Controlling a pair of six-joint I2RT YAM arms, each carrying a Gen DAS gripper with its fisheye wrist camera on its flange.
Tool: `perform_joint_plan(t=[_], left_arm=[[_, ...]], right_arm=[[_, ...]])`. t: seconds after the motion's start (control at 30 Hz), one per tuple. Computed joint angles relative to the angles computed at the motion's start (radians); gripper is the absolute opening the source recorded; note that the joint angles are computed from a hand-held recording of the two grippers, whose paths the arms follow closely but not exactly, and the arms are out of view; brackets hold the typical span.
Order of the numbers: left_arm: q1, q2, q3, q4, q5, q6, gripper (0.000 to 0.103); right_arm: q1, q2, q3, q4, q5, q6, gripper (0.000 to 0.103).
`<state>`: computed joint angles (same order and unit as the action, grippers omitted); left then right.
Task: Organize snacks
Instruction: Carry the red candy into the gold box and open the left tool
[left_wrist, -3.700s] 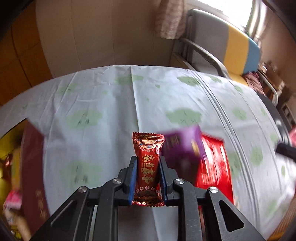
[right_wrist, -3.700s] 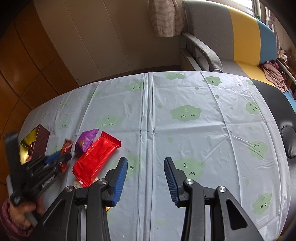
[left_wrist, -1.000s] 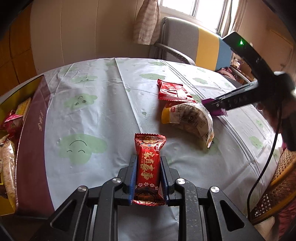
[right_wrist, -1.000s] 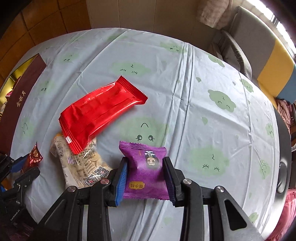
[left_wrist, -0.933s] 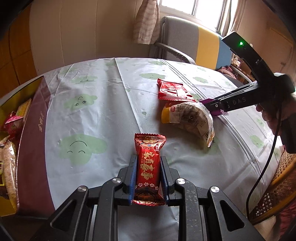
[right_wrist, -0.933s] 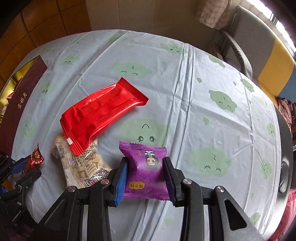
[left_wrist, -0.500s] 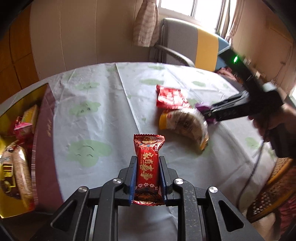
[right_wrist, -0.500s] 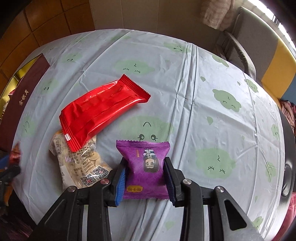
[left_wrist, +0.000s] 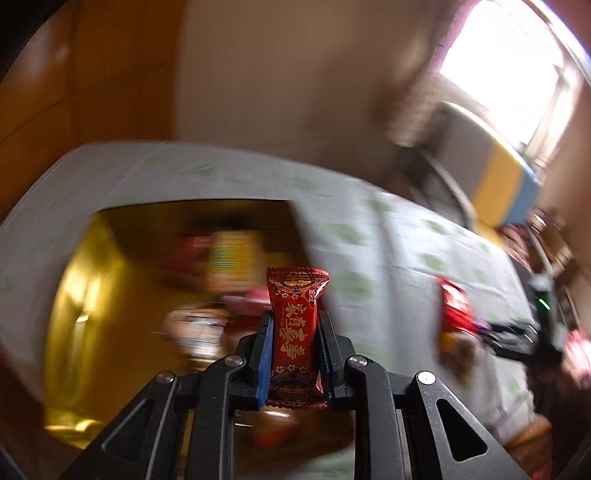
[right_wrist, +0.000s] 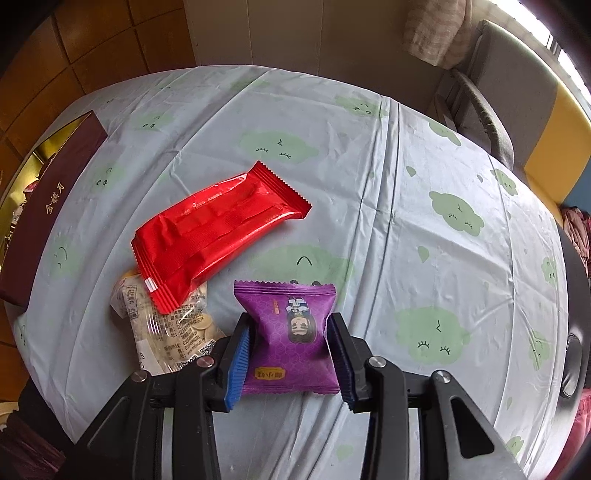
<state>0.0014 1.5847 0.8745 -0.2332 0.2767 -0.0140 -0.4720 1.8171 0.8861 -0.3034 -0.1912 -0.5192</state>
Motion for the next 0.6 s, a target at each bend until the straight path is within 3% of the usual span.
perform_joint_plan(t=[0.23,0.6], left_arm=[[0.178,0.324,0.284,-0.091,-0.032,-0.024,0.022],[0.140,0.572,0.499,-0.136,-0.090,-0.032,0.023]], right_arm=[[0.008,0.007,-0.010,0.033,0.018,-0.014,0.038],[0.021,-0.005,-0.026,0.041,0.035,-0.014,0.039]])
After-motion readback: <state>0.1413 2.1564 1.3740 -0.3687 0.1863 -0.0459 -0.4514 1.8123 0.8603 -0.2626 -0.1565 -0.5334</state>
